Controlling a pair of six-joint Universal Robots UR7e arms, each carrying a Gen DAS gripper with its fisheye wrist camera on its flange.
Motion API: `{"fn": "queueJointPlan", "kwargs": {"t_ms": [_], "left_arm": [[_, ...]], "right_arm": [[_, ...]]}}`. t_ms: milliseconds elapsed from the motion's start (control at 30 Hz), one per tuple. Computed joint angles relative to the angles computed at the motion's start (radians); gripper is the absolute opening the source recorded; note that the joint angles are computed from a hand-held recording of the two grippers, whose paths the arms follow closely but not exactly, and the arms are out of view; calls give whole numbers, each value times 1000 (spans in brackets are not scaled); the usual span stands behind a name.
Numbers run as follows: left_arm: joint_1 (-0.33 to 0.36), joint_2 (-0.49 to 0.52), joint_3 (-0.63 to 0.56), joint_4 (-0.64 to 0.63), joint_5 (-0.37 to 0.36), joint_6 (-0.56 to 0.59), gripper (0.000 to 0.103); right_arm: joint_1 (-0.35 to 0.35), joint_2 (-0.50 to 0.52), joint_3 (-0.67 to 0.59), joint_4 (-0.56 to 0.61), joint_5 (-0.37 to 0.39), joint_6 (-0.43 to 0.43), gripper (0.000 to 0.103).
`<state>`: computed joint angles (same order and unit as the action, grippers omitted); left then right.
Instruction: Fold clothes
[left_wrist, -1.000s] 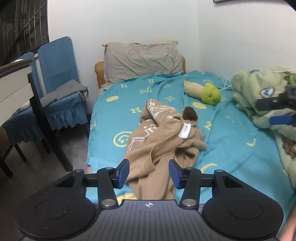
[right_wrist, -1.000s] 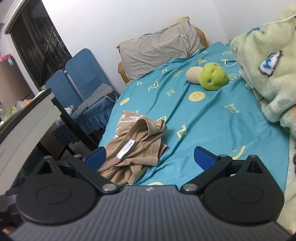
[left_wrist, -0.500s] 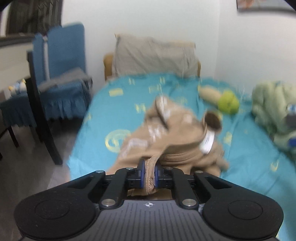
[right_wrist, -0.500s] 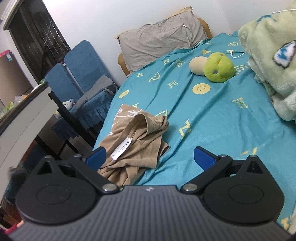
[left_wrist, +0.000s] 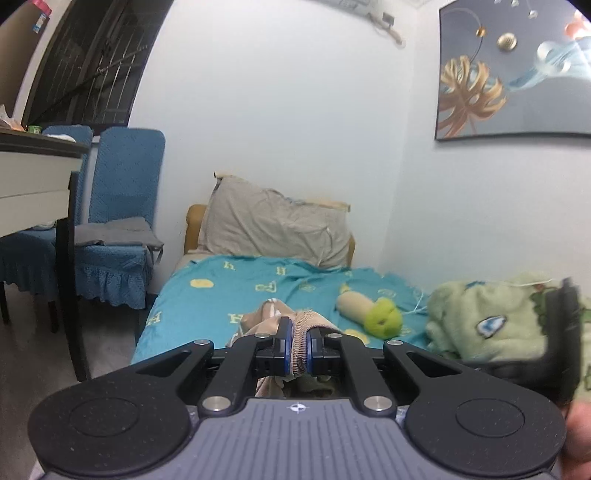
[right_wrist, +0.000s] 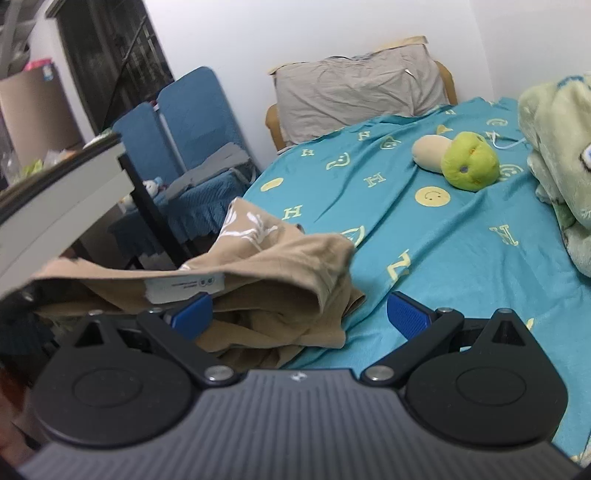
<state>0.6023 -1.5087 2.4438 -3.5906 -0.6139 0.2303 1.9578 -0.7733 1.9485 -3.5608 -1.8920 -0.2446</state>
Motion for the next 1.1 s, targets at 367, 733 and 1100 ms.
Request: {"fn": "queueJointPlan", "kwargs": {"t_ms": [367, 733, 1100], "left_arm": [[-80, -70, 63, -44, 60, -53, 8], [-12, -27, 37, 53, 108, -122, 8], [51, -26, 6, 418, 185, -313, 16]], "right_arm": [[37, 70, -50, 79, -113, -71, 103], [17, 146, -110, -162, -284, -5, 62], [44, 161, -97, -280, -206, -109, 10]]}}
